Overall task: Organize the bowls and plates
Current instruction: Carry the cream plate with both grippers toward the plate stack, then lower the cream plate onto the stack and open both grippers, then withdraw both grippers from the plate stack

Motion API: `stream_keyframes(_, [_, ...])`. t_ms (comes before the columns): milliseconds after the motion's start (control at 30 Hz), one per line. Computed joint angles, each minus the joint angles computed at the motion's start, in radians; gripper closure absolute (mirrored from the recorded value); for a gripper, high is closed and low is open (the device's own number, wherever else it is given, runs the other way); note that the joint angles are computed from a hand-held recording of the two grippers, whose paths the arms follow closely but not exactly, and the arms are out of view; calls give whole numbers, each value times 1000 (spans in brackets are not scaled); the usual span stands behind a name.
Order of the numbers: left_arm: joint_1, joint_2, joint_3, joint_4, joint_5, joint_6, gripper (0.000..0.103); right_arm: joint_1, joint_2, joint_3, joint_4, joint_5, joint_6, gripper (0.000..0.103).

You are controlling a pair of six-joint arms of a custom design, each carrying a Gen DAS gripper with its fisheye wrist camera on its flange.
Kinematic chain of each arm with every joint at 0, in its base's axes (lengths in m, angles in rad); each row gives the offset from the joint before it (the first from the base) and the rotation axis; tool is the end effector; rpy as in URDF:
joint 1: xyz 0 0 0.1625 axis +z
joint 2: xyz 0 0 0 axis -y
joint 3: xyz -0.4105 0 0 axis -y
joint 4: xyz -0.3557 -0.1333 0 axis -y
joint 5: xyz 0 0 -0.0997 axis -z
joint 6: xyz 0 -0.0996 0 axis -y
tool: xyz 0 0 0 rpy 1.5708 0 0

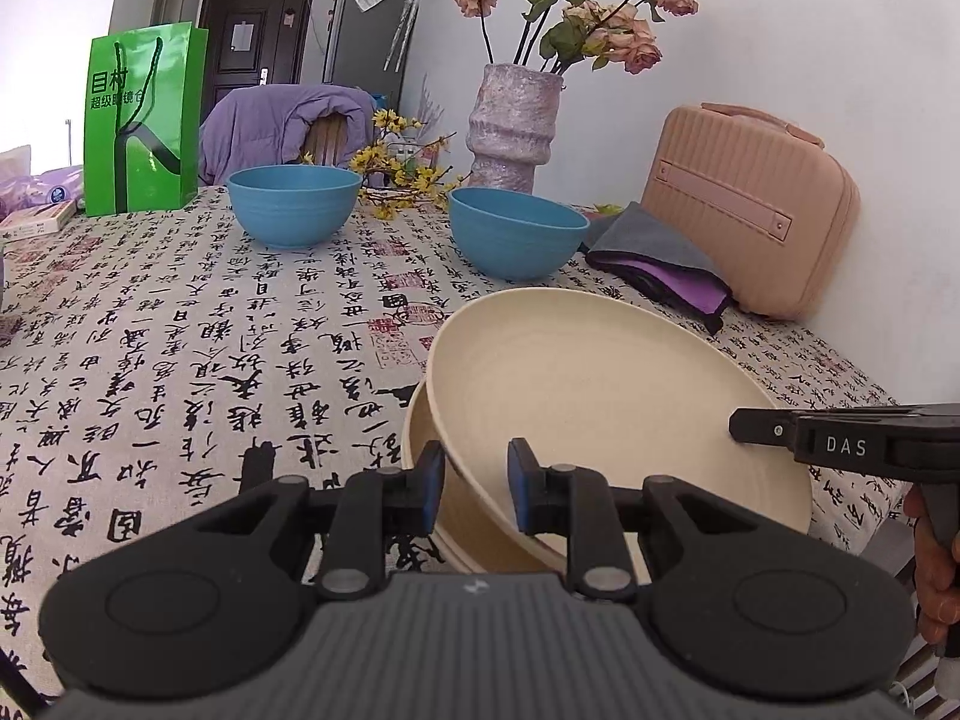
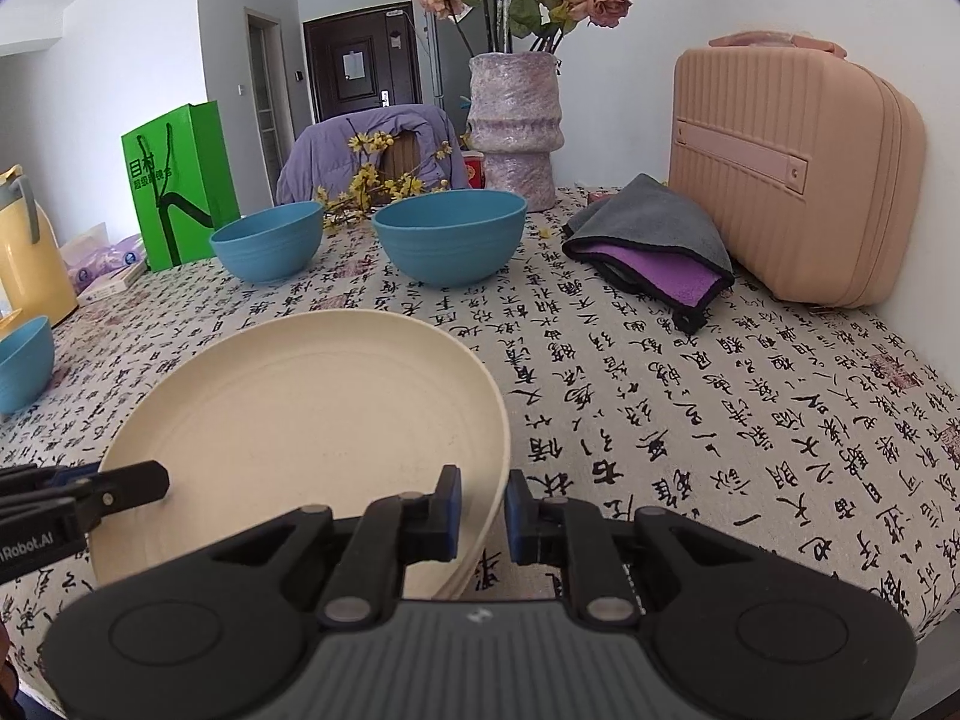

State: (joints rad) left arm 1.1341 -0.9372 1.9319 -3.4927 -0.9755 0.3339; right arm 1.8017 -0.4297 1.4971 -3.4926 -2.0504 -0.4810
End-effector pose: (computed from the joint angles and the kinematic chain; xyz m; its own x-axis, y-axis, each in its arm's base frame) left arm -0.0666 -0.5898 0.2253 -0.8049 0.1250 -0.5801 0.5479 0.5322 -0.6455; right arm 0.2399 -0.6389 0.0391 -0.7667 -0.1754 0.6176 -0.5697 0.6295 -0.5284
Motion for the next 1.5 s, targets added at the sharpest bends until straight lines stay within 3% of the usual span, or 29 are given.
stream_keyframes(300, [-10, -5, 22, -25, 44, 94, 73, 6, 2, 1, -13, -4, -35, 90])
stream_keyframes(433, [-24, 6, 34, -102, 80, 193, 72, 6, -1, 8, -26, 2, -28, 90])
stream_keyframes(567, [-13, -31, 40, -44, 8, 143, 79, 7, -6, 18, -33, 2, -23, 87])
stream_keyframes(733, [-1, -41, 43, 21, -52, 87, 80, 11, -12, 30, -38, 5, -19, 87])
stream_keyframes(1033, [-3, -102, 97, -69, -38, 58, 76, 41, -24, 68, -77, 24, -29, 87])
stream_keyframes(1233, [-14, -176, 181, -189, 25, 70, 50, 80, -9, 102, -143, 53, -44, 48])
stream_keyframes(1300, [-17, -202, 222, -262, 41, 96, 22, 94, 6, 119, -202, 69, -55, 28])
stream_keyframes(1367, [-21, -223, 267, -350, 45, 145, 13, 113, 29, 137, -287, 89, -69, 12])
stream_keyframes(1433, [-32, -248, 315, -421, 69, 193, 3, 125, 55, 155, -378, 116, -90, 5])
stream_keyframes(1500, [-41, -267, 363, -497, 87, 242, 0, 144, 84, 169, -456, 129, -113, 1])
